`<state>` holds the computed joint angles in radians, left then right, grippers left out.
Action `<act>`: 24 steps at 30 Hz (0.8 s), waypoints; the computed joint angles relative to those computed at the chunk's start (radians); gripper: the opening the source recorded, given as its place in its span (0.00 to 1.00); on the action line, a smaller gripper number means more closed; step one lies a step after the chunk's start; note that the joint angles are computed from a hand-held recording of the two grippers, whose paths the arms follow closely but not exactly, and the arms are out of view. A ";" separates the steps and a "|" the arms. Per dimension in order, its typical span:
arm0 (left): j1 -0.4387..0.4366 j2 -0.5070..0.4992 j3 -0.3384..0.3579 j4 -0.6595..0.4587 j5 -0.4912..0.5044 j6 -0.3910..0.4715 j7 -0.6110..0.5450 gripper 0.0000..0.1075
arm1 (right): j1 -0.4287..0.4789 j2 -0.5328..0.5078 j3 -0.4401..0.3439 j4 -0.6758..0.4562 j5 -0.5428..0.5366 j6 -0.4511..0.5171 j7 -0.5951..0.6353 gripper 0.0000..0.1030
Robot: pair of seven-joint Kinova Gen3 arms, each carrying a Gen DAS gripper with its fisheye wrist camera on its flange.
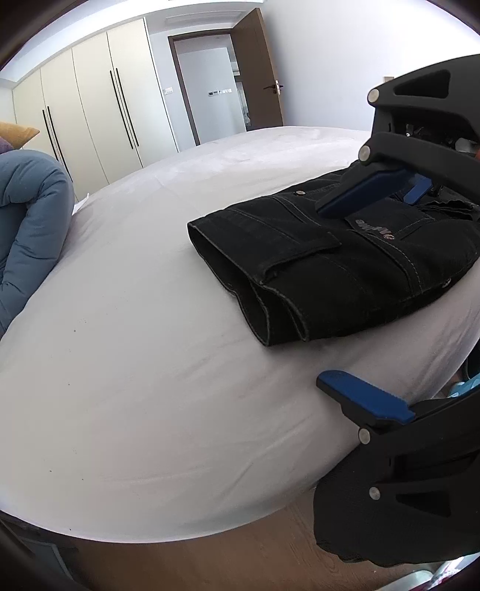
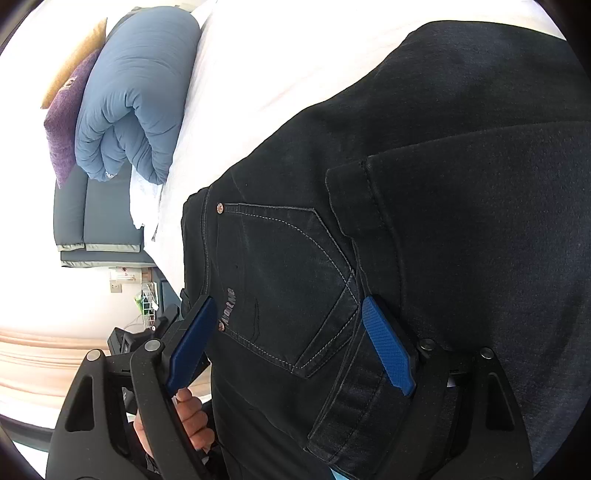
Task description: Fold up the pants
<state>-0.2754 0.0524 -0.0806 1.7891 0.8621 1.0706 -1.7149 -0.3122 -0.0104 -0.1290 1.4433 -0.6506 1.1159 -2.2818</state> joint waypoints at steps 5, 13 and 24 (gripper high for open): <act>-0.016 0.030 0.000 -0.003 0.045 0.011 -0.009 0.62 | 0.005 -0.013 0.006 0.020 -0.013 -0.002 0.007 0.79; -0.041 0.070 0.012 -0.002 0.106 0.020 0.012 0.28 | 0.003 -0.009 0.005 0.001 0.009 0.026 -0.010 0.78; -0.023 0.037 0.022 0.010 0.122 -0.033 -0.010 0.14 | -0.033 0.020 -0.021 -0.078 0.123 0.075 -0.065 0.79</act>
